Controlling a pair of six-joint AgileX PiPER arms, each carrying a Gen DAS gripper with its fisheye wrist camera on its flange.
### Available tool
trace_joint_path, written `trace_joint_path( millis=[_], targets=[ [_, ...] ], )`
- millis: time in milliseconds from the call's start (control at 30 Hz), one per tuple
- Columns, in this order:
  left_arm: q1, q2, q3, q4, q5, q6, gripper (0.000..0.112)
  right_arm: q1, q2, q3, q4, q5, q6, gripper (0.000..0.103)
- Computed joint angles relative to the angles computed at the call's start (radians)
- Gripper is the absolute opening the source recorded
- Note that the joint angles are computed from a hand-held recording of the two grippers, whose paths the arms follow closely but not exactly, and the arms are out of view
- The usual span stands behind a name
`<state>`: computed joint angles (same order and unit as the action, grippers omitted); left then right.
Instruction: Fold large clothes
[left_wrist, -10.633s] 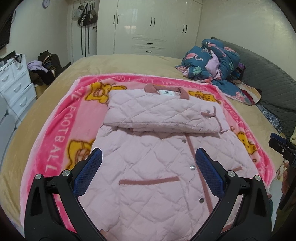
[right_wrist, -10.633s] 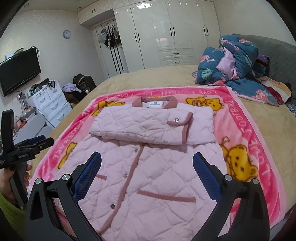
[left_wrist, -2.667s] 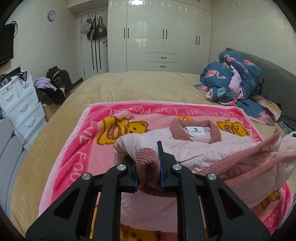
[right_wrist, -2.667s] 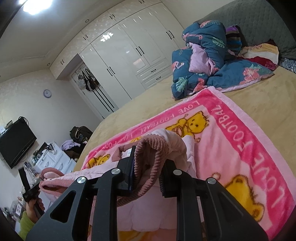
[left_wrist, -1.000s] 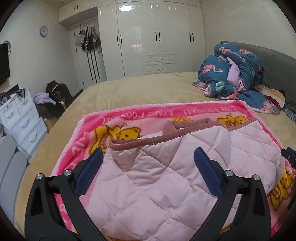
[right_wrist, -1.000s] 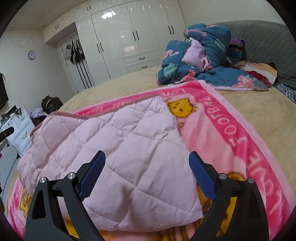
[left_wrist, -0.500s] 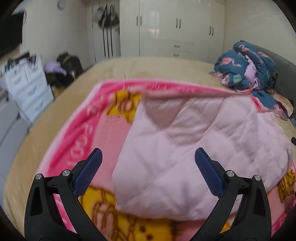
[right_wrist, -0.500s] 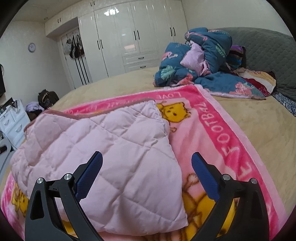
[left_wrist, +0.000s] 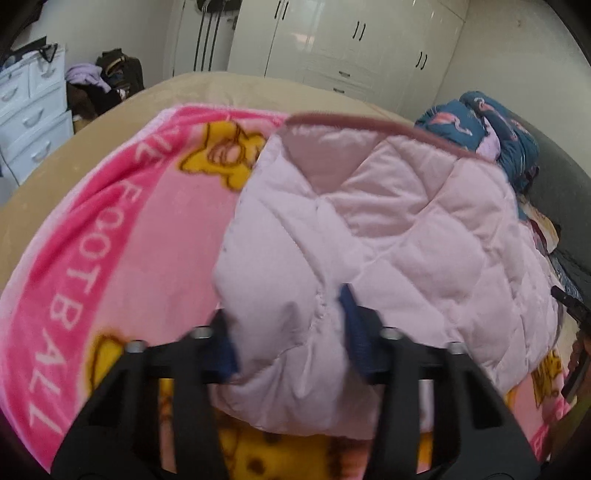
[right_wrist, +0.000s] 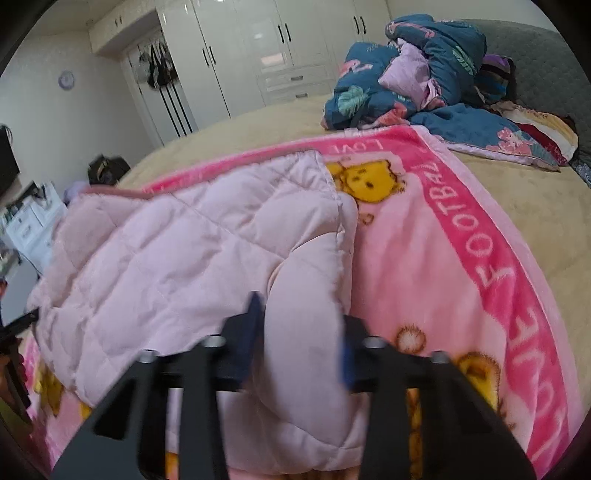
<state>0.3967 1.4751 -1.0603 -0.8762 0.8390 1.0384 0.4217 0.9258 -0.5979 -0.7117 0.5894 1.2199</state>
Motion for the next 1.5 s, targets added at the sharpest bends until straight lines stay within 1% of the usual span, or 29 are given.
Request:
trace_joint_path(
  millis=[33,67,133,167,233,267,333,433,533,633,767,867,967,1000,1033,1067,1100,1133,1167,1200,1233,1267,1300,1333,1367,1400,1433,1467,1500],
  targets=[
    [-0.019,-0.004,-0.008,0.014,-0.017,-0.016,0.022,0.017,-0.008,-0.01,-0.046,0.016,0.034,0.021],
    [-0.049,-0.008,-0.03,0.04,-0.043,-0.044,0.02,0.034,-0.015,-0.022,-0.105,0.033,0.067,0.019],
    [-0.096,0.006,-0.098,0.076,-0.072,-0.11,0.019,0.056,-0.019,-0.045,-0.191,0.078,0.109,0.014],
    [-0.108,0.022,-0.138,0.09,-0.066,-0.146,0.019,0.021,-0.017,-0.059,-0.186,0.07,0.107,0.014],
    [-0.141,0.06,-0.221,0.125,-0.055,-0.218,0.019,-0.104,0.003,-0.07,-0.086,-0.025,0.019,0.014],
    [-0.176,0.083,-0.266,0.174,-0.074,-0.266,0.019,-0.133,0.019,-0.076,-0.071,-0.045,0.005,0.014],
    [-0.222,0.112,-0.307,0.256,-0.108,-0.33,0.019,-0.167,0.087,-0.099,-0.09,-0.063,0.025,0.014],
    [-0.268,0.177,-0.367,0.36,-0.134,-0.434,0.02,-0.216,0.194,-0.139,-0.08,-0.086,0.037,0.014],
    [-0.28,0.221,-0.385,0.392,-0.149,-0.469,0.02,-0.257,0.288,-0.171,-0.045,-0.11,0.017,0.014],
    [-0.298,0.244,-0.36,0.428,-0.195,-0.497,0.022,-0.264,0.36,-0.18,-0.064,-0.117,0.039,0.014],
    [-0.287,0.247,-0.343,0.401,-0.202,-0.483,0.024,-0.276,0.372,-0.152,-0.052,-0.145,0.05,0.016],
    [-0.281,0.235,-0.338,0.396,-0.193,-0.484,0.026,-0.275,0.332,-0.136,0.019,-0.131,-0.004,0.019],
    [-0.272,0.222,-0.334,0.393,-0.182,-0.481,0.029,-0.274,0.285,-0.126,0.073,-0.108,-0.043,0.026],
    [-0.271,0.216,-0.33,0.396,-0.181,-0.486,0.03,-0.272,0.257,-0.116,0.091,-0.1,-0.045,0.033],
    [-0.27,0.214,-0.33,0.399,-0.18,-0.49,0.031,-0.265,0.229,-0.108,0.101,-0.09,-0.043,0.044],
    [-0.269,0.204,-0.325,0.403,-0.178,-0.494,0.032,-0.251,0.201,-0.098,0.094,-0.078,-0.023,0.051],
    [-0.266,0.197,-0.321,0.4,-0.176,-0.491,0.033,-0.211,0.161,-0.087,0.053,-0.038,0.036,0.067],
    [-0.264,0.188,-0.315,0.399,-0.174,-0.489,0.038,-0.17,0.132,-0.081,0.011,0.0,0.095,0.076],
    [-0.261,0.173,-0.304,0.398,-0.179,-0.486,0.046,-0.117,0.094,-0.071,-0.036,0.039,0.159,0.08],
    [-0.26,0.157,-0.294,0.403,-0.184,-0.488,0.05,-0.069,0.058,-0.065,-0.069,0.075,0.206,0.087],
    [-0.259,0.144,-0.285,0.408,-0.185,-0.49,0.056,-0.028,0.034,-0.064,-0.094,0.11,0.242,0.092],
    [-0.257,0.131,-0.278,0.407,-0.182,-0.488,0.062,0.029,0.008,-0.061,-0.127,0.159,0.294,0.095],
    [-0.254,0.121,-0.272,0.402,-0.177,-0.483,0.064,0.11,-0.023,-0.059,-0.169,0.226,0.364,0.098],
    [-0.25,0.108,-0.263,0.394,-0.175,-0.473,0.068,0.182,-0.047,-0.054,-0.208,0.279,0.427,0.098],
    [-0.247,0.087,-0.248,0.391,-0.176,-0.468,0.075,0.257,-0.067,-0.053,-0.238,0.335,0.48,0.098],
    [-0.244,0.07,-0.236,0.392,-0.175,-0.467,0.08,0.352,-0.085,-0.051,-0.266,0.404,0.537,0.099],
    [-0.237,0.051,-0.222,0.381,-0.173,-0.459,0.087,0.419,-0.088,-0.057,-0.279,0.462,0.566,0.099],
    [-0.229,0.036,-0.212,0.366,-0.168,-0.446,0.091,0.469,-0.083,-0.071,-0.288,0.511,0.583,0.099],
    [-0.22,0.02,-0.201,0.348,-0.16,-0.431,0.093,0.546,-0.08,-0.079,-0.308,0.579,0.614,0.099]
  ],
)
